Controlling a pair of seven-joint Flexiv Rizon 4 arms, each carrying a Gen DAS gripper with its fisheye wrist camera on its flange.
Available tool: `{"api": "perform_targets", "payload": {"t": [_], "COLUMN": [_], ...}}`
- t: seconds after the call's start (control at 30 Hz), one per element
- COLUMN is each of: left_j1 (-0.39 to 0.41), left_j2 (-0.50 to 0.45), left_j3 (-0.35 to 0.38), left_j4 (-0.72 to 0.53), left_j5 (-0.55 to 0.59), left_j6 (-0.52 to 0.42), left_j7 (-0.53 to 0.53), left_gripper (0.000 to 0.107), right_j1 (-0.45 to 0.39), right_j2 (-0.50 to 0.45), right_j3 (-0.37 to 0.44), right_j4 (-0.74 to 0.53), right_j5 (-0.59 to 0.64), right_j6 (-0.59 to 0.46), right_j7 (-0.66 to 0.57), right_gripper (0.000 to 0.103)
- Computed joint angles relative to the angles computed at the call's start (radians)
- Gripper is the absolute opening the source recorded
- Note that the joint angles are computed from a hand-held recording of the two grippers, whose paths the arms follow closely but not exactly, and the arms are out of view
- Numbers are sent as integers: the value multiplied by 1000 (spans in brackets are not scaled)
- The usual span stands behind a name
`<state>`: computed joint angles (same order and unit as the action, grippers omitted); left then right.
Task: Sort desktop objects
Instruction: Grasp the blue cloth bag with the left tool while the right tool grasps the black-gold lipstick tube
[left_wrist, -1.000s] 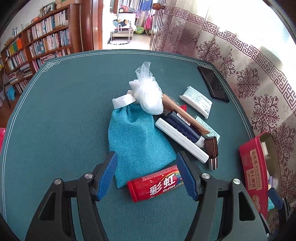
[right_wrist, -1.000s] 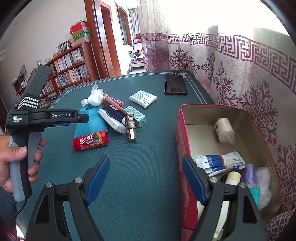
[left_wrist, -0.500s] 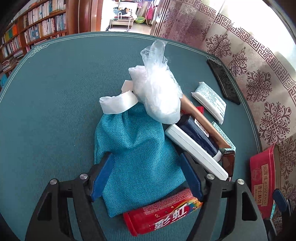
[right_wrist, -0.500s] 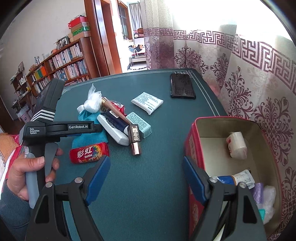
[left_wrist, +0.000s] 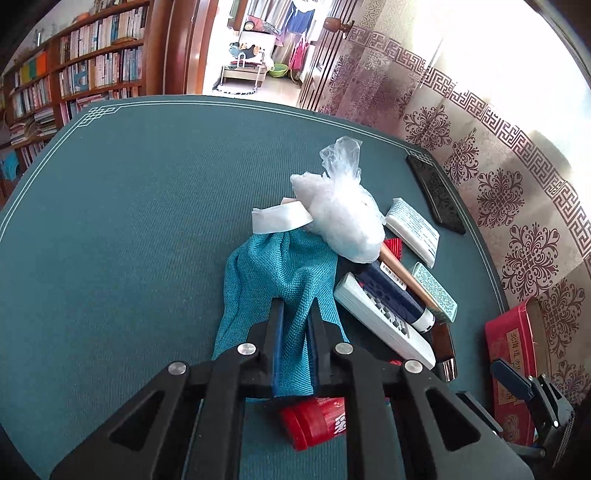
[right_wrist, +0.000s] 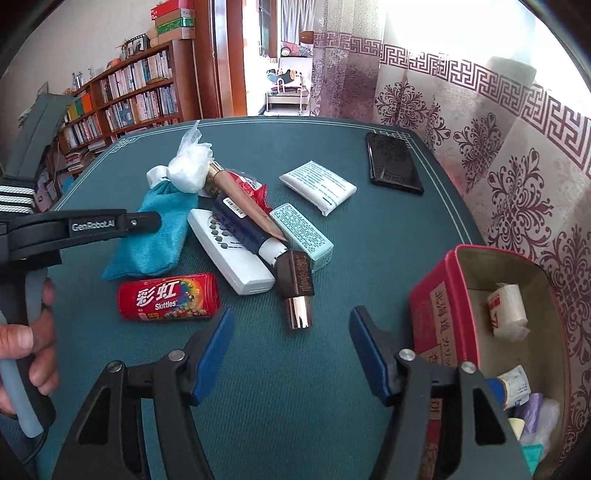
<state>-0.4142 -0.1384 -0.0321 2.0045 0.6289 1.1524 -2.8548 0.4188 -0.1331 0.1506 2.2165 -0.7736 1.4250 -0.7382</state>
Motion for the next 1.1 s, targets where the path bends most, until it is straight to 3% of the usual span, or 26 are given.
{"api": "perform_targets", "payload": {"t": [0.2, 0.33, 0.37, 0.43, 0.5, 0.53, 0.67, 0.8, 0.87, 0.93, 1.03, 1.1], "left_j1": [15, 36, 40, 41, 45, 50, 57, 17, -5, 0, -34, -35], "left_j2": [64, 76, 73, 71, 71, 67, 22, -22, -27, -26, 5, 30], "left_j3": [-6, -28, -33, -35, -31, -29, -33, -25, -17, -16, -4, -11], "left_j4": [69, 97, 97, 90, 94, 97, 79, 16, -7, 10, -8, -6], "left_j5": [35, 12, -2, -1, 22, 22, -46, -31, -5, -30, 31, 48], "left_j6": [23, 15, 1, -35, -12, 11, 26, -66, -89, -18, -69, -81], "left_j7": [-31, 24, 39, 24, -21, -31, 37, 68, 52, 67, 7, -16], "left_gripper": [12, 16, 22, 60, 77, 82, 82, 82, 79, 53, 37, 33], "right_j1": [18, 14, 8, 1, 19, 30, 52, 46, 41, 33, 29, 25], "right_j2": [-38, -81, -93, -110, -110, -107, -102, -103, -104, -101, -77, -51], "right_j3": [-14, 18, 37, 65, 47, 35, 10, 20, 34, 48, 58, 64], "right_j4": [-38, -84, -99, -123, -117, -112, -98, -92, -96, -93, -73, -50], "right_j5": [-25, 83, 143, 247, 263, 253, 219, 242, 273, 309, 345, 367], "right_j6": [-41, -79, -91, -113, -102, -99, -82, -61, -60, -50, -21, 13], "right_j7": [8, -63, -98, -156, -155, -150, -127, -144, -167, -192, -205, -213], "right_gripper": [62, 56, 55, 51, 50, 49, 43, 22, 22, 22, 22, 22]}}
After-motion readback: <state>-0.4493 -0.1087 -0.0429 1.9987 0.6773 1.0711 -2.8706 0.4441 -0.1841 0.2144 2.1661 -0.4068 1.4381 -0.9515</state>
